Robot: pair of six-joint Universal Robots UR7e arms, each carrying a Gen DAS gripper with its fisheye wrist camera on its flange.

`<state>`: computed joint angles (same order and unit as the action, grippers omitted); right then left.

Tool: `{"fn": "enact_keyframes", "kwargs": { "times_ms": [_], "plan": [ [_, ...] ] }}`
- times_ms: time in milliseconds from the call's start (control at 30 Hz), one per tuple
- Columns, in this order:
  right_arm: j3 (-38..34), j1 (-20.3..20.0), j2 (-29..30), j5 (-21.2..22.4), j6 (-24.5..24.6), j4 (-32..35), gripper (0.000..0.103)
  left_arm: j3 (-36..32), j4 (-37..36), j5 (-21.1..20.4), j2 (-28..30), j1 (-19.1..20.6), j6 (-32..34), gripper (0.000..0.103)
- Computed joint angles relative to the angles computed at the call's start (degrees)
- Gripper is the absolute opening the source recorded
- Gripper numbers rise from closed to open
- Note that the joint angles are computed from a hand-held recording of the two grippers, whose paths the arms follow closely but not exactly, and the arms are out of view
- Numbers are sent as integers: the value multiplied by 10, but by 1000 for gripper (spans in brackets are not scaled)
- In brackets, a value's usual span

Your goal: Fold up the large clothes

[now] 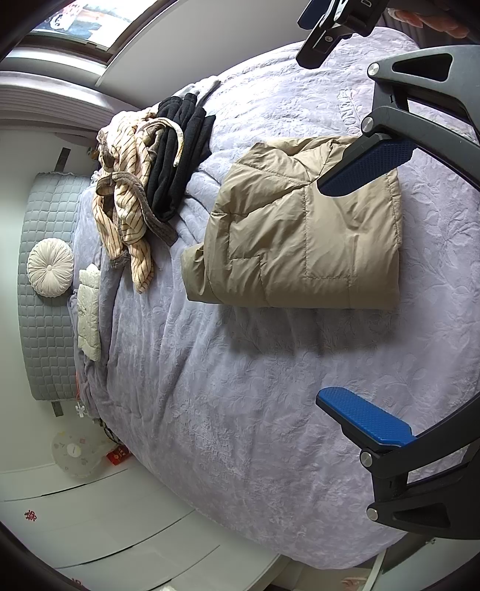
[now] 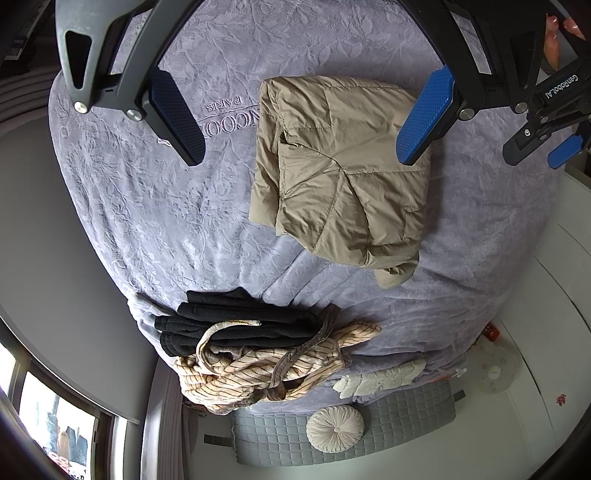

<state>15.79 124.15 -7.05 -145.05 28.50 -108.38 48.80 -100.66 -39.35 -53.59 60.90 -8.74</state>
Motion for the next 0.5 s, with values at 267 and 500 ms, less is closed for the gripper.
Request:
{"fn": "enact_keyframes", "kwargs": {
  "times_ms": [267,500],
  "plan": [
    [-7,0,3,-1,-2,2,103,-12,4,3,4,2,-5,103],
    [-40,-1,16,3,-6,24,103,-8,2,1,1,2,-4,103]
  ]
}}
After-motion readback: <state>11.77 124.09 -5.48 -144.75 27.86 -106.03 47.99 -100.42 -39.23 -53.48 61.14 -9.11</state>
